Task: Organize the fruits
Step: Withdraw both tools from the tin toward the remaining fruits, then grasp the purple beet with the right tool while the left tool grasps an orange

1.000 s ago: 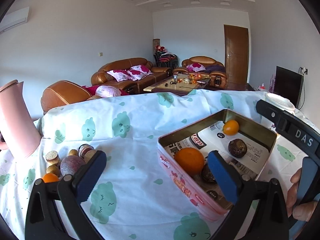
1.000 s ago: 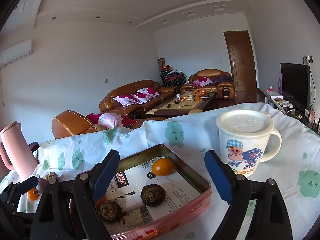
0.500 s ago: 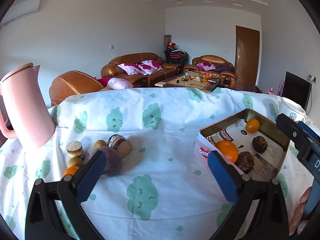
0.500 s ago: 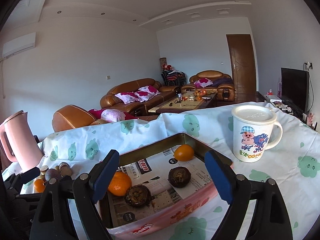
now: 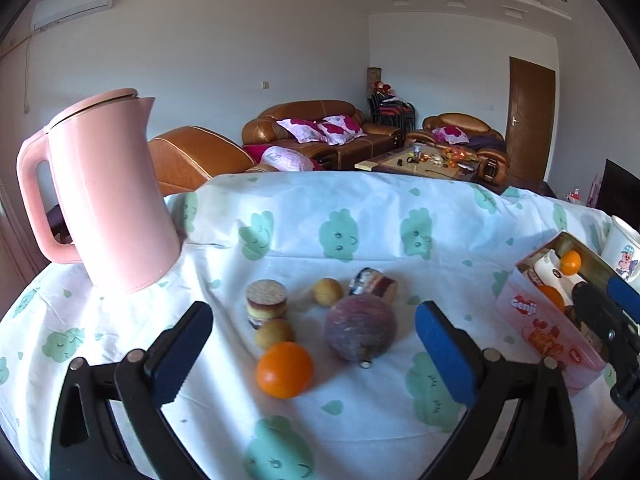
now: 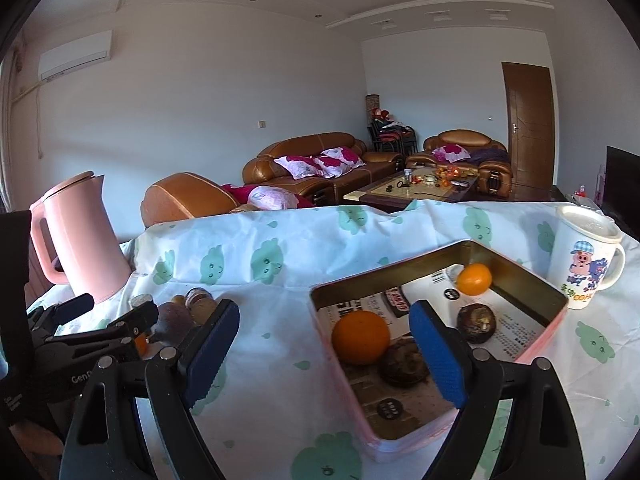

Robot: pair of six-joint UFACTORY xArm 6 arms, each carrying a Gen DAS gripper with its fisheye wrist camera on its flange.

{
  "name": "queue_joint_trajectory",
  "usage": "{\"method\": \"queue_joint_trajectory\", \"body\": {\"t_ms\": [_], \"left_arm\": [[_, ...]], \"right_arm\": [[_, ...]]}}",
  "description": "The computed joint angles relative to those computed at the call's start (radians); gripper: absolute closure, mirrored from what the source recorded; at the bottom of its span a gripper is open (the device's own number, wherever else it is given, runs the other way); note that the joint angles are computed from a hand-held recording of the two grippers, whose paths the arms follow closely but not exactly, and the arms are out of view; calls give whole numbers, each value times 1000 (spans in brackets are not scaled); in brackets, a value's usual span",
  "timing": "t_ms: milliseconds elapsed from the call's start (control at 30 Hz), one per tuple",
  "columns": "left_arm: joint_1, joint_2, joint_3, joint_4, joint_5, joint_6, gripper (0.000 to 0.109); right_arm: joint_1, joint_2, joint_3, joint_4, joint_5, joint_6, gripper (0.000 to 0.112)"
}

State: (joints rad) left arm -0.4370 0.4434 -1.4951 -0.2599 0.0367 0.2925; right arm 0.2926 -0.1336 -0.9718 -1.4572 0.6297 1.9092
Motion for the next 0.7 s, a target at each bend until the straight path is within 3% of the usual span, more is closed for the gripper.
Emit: {"method": "queue_joint_trajectory", "body": {"t_ms": [67, 167, 333, 433, 500, 600, 700], "left_arm": [[41, 14, -21, 135, 0, -128, 6], [89, 48, -92, 209, 69, -228, 6], [145, 88, -179, 144, 162, -289, 6], [169, 97, -190, 203, 165, -386, 6], [175, 102, -197, 195, 169, -392, 6], [168, 105, -197, 155, 167, -340, 6], [161, 106, -199, 165, 165, -314, 6]], "right_arm": [[-1, 40, -38, 32, -36, -30, 24], [-17, 109, -100, 79, -128, -66, 24], [-28, 264, -238, 327, -258, -315, 24], [-21, 347, -319, 489, -293, -482, 24], [-15, 400, -375, 561, -300, -554, 24], [5, 485, -488, 682, -211, -663, 24], [-3, 548, -560, 845, -181, -766, 24]]}}
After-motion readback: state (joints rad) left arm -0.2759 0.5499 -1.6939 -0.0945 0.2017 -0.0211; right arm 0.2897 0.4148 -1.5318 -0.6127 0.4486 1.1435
